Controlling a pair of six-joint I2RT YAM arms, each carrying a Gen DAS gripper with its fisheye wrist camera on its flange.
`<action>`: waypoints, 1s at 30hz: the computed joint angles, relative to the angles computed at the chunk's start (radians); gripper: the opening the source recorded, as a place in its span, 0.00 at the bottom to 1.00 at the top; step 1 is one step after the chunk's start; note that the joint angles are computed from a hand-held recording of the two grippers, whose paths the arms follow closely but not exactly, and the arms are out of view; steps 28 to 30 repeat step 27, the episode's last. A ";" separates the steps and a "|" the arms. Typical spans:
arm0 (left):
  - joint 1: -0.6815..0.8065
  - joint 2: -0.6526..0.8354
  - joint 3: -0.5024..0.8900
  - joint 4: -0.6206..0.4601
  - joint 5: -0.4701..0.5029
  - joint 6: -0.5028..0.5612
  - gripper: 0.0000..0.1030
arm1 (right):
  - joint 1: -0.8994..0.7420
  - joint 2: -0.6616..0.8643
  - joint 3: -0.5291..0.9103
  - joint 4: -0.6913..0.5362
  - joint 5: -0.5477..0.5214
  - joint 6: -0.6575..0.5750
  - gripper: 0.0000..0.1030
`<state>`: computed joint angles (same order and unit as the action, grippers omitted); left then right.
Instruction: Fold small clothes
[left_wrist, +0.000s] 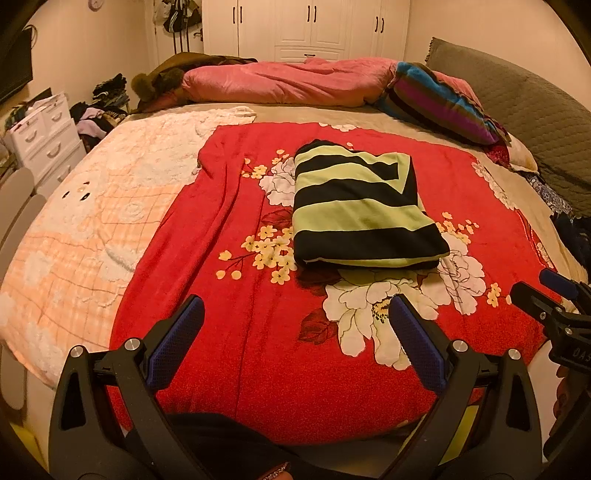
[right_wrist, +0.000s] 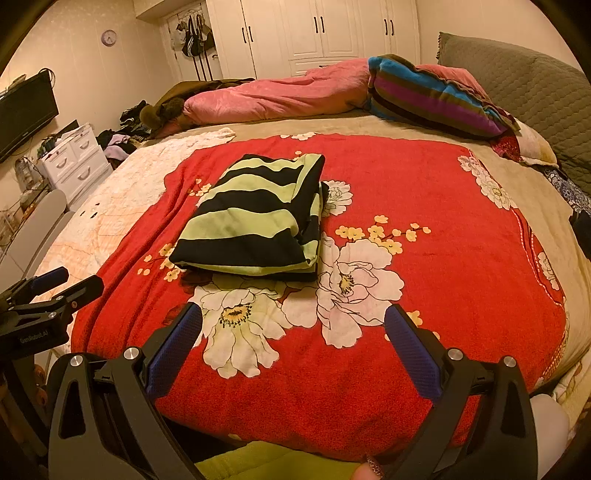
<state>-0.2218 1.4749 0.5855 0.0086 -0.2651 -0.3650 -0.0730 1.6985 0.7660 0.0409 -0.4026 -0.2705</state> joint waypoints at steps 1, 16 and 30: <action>0.000 0.004 0.000 0.002 -0.001 0.000 0.91 | -0.001 0.001 0.001 -0.002 -0.001 0.000 0.96; 0.188 0.100 -0.017 0.050 0.133 0.017 0.91 | -0.040 0.030 -0.019 0.046 0.106 0.040 0.96; 0.910 0.595 0.426 0.077 0.047 0.295 0.91 | -0.683 0.594 0.387 0.076 0.510 0.236 0.96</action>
